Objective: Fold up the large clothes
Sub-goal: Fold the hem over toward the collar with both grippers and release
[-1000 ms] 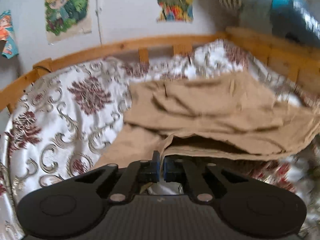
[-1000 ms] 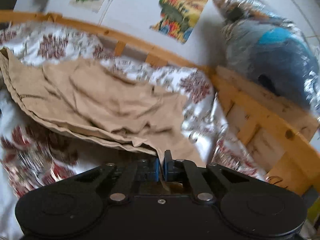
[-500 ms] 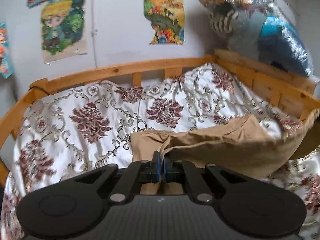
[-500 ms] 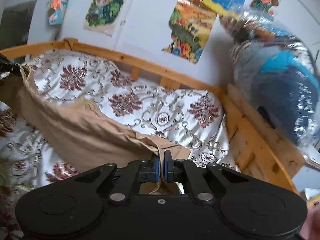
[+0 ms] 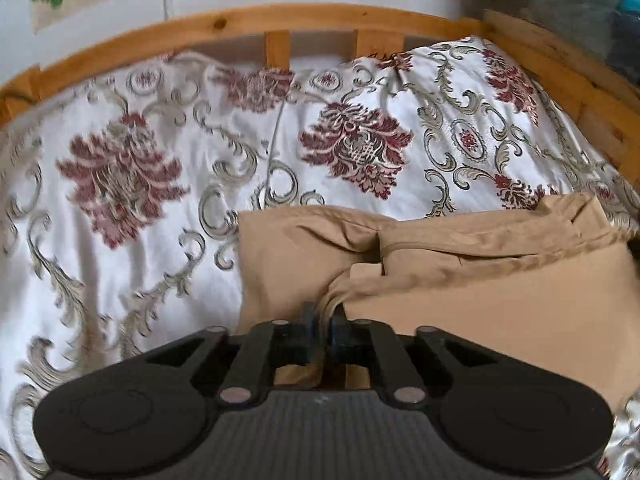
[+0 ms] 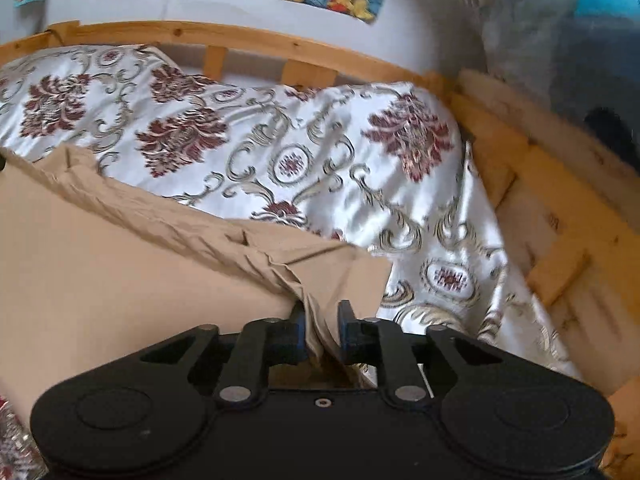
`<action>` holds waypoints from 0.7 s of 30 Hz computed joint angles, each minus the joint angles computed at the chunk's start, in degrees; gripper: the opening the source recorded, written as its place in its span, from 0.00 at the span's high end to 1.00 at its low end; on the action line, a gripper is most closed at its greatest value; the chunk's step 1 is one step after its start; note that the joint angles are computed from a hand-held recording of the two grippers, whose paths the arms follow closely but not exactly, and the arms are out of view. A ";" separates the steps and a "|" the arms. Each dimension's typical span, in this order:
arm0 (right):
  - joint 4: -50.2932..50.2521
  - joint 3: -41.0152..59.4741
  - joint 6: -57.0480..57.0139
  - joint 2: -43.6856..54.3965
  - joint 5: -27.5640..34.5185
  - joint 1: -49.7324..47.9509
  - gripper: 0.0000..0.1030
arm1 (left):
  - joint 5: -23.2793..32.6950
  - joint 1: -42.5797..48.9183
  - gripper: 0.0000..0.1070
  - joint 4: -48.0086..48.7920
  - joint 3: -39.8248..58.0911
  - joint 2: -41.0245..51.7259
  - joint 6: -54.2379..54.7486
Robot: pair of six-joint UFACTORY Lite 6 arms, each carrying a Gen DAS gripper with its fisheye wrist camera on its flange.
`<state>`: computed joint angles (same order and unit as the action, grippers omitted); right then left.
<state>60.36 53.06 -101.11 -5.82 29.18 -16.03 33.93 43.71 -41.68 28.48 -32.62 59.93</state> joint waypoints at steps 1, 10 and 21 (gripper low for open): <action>2.02 -0.05 -1.40 0.89 0.86 -1.19 0.71 | 1.13 1.65 0.72 -1.90 -0.07 0.54 1.43; 12.34 3.39 -6.39 1.49 27.04 -23.71 0.08 | 23.94 34.17 0.08 -16.51 4.15 3.14 22.35; 11.33 -10.53 -7.20 -5.58 13.84 -27.03 0.31 | 24.68 50.34 0.13 -12.00 4.35 10.65 30.94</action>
<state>71.69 42.52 -108.31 -11.40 43.02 -43.06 58.61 94.05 -53.68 32.83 -21.96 90.87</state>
